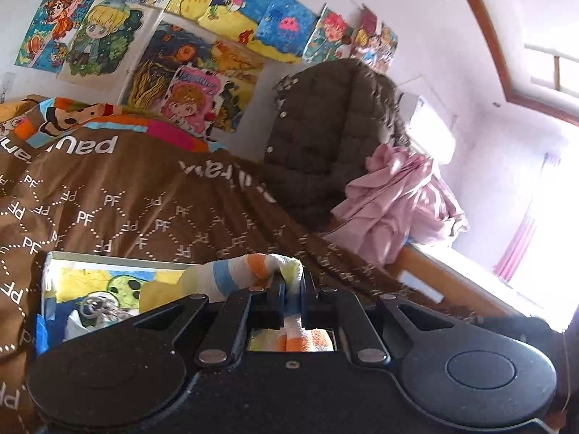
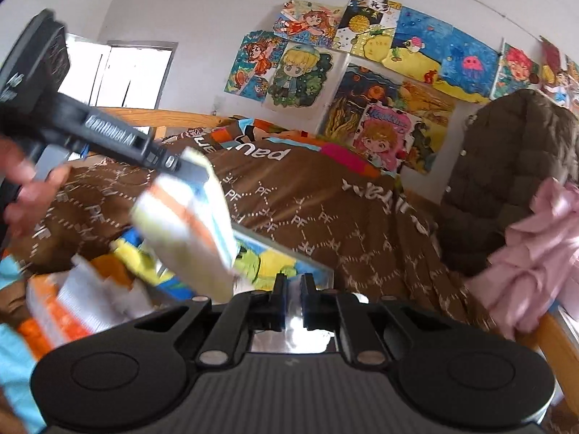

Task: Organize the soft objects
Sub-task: 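Carry the striped towel with the left tool while the right tool carries the white cloth to the tray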

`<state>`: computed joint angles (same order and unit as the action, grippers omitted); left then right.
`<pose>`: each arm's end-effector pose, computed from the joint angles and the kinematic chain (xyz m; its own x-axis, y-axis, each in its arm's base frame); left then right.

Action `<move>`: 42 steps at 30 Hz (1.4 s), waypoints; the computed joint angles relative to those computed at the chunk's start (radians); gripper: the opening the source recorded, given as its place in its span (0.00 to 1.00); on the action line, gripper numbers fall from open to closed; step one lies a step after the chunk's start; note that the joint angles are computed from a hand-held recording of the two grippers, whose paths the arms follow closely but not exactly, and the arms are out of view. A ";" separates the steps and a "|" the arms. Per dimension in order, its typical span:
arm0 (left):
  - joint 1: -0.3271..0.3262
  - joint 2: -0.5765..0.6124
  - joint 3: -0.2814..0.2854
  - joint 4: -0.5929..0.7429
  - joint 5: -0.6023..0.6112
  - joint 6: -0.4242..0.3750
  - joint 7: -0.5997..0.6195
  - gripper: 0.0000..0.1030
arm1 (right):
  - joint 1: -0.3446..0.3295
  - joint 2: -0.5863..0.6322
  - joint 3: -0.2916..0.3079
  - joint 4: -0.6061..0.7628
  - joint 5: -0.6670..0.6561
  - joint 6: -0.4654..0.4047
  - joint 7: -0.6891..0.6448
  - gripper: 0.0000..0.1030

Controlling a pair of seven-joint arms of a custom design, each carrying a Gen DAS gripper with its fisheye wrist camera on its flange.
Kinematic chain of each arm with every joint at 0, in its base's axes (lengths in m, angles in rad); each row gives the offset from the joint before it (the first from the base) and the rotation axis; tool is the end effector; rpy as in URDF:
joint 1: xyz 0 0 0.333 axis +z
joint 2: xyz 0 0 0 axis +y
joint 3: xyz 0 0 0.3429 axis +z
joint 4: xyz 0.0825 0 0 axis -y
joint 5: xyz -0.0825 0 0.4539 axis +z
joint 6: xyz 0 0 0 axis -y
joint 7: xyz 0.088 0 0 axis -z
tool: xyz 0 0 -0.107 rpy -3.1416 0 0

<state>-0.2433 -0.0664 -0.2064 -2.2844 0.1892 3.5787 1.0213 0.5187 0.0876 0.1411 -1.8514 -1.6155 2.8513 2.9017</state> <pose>0.5231 -0.2813 0.5335 -0.3977 -0.8425 0.3634 -0.3615 -0.2202 -0.9060 0.5089 0.4591 0.5340 0.4398 -0.8276 0.3489 -0.1634 -0.4557 -0.8750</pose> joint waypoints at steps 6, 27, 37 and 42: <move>0.045 0.118 0.019 0.103 0.082 0.010 -0.035 0.07 | 0.028 0.245 -0.040 0.274 0.160 -0.004 -0.097 0.08; -0.028 0.340 0.081 0.279 -0.354 -0.053 0.393 0.07 | 0.102 0.641 -0.113 0.699 0.652 -0.037 -0.676 0.09; -0.187 0.323 0.221 0.272 -0.572 -0.191 0.577 0.08 | 0.160 0.585 -0.219 0.589 0.810 -0.082 -0.723 0.10; -0.411 0.330 0.449 0.282 -0.625 -0.266 0.594 0.09 | 0.189 0.570 -0.260 0.563 0.877 -0.108 -0.752 0.15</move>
<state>-0.6547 0.2631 0.2428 -2.0028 -0.4360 3.3126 1.6157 0.7080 0.6571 -0.1185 -1.2887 -0.7381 2.7428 2.1497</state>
